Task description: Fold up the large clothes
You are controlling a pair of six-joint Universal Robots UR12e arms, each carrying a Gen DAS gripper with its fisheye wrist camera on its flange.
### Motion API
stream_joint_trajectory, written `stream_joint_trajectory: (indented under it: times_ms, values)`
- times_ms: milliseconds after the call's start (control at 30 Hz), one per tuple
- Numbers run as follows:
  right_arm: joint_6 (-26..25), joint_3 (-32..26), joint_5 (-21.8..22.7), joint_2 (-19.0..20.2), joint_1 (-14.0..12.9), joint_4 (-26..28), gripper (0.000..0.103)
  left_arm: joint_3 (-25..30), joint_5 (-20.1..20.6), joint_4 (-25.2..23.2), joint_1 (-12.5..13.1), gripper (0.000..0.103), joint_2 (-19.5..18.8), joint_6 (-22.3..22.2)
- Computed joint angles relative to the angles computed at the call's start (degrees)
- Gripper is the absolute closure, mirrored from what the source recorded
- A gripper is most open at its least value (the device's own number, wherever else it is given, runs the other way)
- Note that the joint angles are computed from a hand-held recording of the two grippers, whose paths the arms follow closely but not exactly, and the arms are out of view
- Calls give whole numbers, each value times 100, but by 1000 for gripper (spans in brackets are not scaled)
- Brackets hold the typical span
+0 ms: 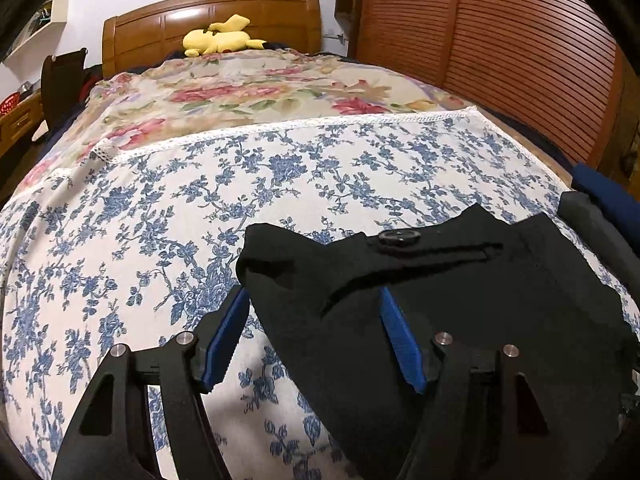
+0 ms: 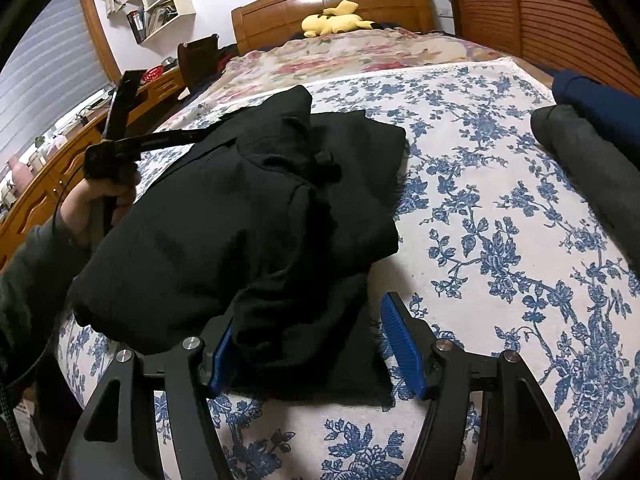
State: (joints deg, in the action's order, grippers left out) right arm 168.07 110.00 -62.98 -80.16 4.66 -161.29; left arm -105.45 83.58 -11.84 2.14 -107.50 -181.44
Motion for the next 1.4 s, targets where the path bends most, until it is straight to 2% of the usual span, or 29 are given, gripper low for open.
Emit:
stream_joint_trajectory:
  times_ms: [233, 433, 567, 633, 700, 800, 933, 1000, 1133, 1400]
  values:
    - [16, -29, 12, 53, 34, 12, 36, 87, -132, -346, 38, 30, -73, -153]
    - [69, -93, 134, 112, 34, 114, 36, 142, -607, -678, 172, 30, -87, -421]
    - [-17, -161, 332, 141, 20, 290, 45, 158, -1006, -831, 244, 51, -62, -489]
    - [-120, -184, 428, 143, 11, 340, 55, 174, -900, -882, 199, 58, -30, -387]
    - [-211, -185, 441, 142, 16, 287, 64, 155, -601, -806, 98, 72, 14, -160]
    - [-400, -173, 436, 141, 8, 134, 75, 100, -194, -701, -17, 82, 97, 39]
    - [-348, -190, 671, 154, -142, 19, 83, -86, 35, -609, -44, 86, 314, -10]
    - [-297, -171, 778, 118, -260, -96, 85, -234, -17, -635, -19, 90, 480, 3]
    - [-427, -92, 953, 3, -463, -43, 87, -748, -270, -535, 41, 90, 920, -57]
    - [-668, 58, 939, -98, -497, -158, 89, -1481, -226, 135, -7, 94, 1429, -387]
